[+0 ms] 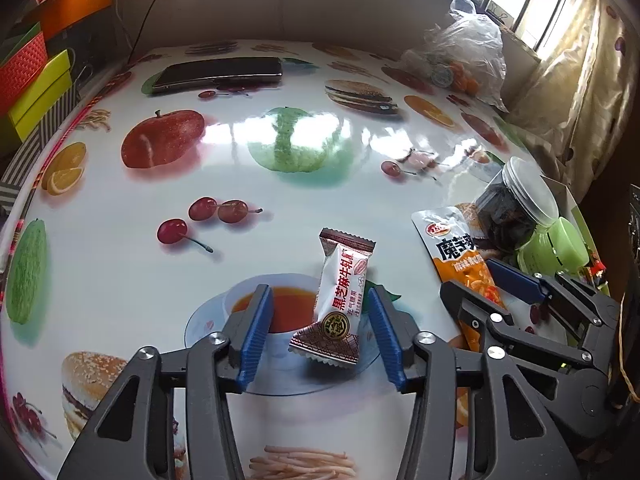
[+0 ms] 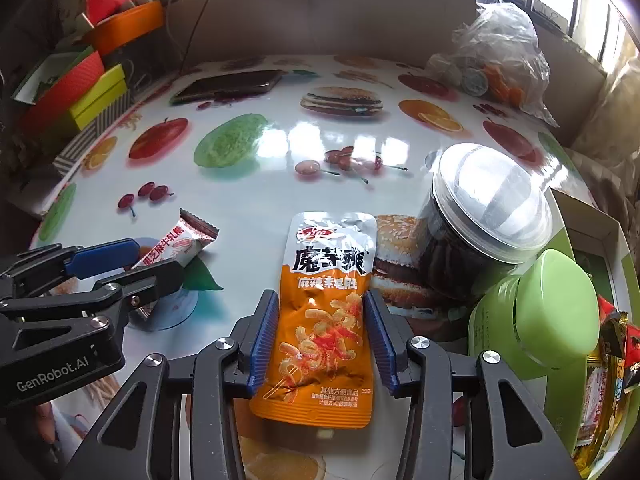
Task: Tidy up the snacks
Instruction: 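Grasp the white wrapped candy with the left tool while the right grasps the orange snack bag, then carry the white candy with the left tool while the right carries the orange bag to the box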
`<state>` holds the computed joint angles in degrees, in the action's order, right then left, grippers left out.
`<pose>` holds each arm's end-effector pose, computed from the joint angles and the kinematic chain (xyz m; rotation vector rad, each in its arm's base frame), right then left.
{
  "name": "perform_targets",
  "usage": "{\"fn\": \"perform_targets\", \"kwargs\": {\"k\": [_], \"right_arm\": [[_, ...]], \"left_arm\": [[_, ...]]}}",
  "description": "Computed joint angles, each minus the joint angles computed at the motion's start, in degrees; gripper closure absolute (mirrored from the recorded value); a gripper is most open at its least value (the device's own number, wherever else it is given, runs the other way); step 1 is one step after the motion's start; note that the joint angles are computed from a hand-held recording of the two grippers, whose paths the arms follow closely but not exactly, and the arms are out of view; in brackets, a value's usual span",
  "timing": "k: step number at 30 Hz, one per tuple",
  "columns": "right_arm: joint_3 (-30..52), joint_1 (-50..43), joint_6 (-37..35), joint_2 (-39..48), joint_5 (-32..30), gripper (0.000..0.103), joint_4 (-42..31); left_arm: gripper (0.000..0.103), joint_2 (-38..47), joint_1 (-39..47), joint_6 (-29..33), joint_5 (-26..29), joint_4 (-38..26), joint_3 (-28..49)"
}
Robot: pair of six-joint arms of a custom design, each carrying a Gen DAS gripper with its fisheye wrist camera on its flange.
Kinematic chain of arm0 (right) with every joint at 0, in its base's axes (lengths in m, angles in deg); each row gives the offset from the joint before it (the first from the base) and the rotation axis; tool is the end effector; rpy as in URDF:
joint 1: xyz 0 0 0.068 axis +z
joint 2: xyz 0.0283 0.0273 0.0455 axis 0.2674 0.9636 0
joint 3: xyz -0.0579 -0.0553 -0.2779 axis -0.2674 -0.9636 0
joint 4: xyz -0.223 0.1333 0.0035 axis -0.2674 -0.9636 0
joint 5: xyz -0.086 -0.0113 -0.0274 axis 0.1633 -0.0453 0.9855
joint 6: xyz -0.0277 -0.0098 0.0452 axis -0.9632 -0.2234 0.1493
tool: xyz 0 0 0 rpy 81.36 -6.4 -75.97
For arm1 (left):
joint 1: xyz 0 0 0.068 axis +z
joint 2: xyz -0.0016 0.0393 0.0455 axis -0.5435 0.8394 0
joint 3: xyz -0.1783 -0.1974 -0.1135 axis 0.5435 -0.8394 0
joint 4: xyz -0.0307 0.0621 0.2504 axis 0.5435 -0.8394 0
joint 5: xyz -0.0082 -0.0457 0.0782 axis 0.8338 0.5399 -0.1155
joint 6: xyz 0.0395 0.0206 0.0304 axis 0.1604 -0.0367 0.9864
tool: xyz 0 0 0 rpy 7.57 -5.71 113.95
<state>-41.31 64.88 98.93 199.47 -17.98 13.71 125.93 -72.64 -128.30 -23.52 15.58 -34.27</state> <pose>0.2198 0.2465 0.0502 -0.5809 2.4904 0.2453 0.1667 -0.1251 0.0551 -0.2493 2.5650 -0.1744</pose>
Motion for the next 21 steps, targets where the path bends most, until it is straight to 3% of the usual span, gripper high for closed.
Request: {"fn": "perform_targets", "kwargs": {"k": [2, 15, 16, 19, 20, 21], "right_arm": [[-0.34, 0.17, 0.11, -0.04, -0.03, 0.061, 0.52], [-1.54, 0.73, 0.76, -0.74, -0.81, 0.062, 1.91], [-1.82, 0.90, 0.73, -1.02, -0.36, 0.073, 2.29], [-2.54, 0.98, 0.44, -2.96, 0.15, 0.083, 2.61], [-2.12, 0.92, -0.03, -3.00, 0.25, 0.092, 1.63], [-1.98, 0.49, -0.13, -2.70, -0.65, 0.092, 1.59]], "left_arm": [[0.075, 0.11, 0.35, -0.03, 0.57, 0.91, -0.33], [0.078, -1.93, -1.17, -1.88, -1.13, -0.41, -0.97], [0.078, -2.26, -1.47, -2.07, -1.42, -0.91, -0.89], [0.078, -3.08, -2.31, -2.50, -1.79, -1.92, -0.78], [0.078, -3.07, -2.49, -2.69, -1.88, -2.08, -0.69], [0.078, -2.93, -2.43, -2.81, -1.84, -2.12, -0.65]]}}
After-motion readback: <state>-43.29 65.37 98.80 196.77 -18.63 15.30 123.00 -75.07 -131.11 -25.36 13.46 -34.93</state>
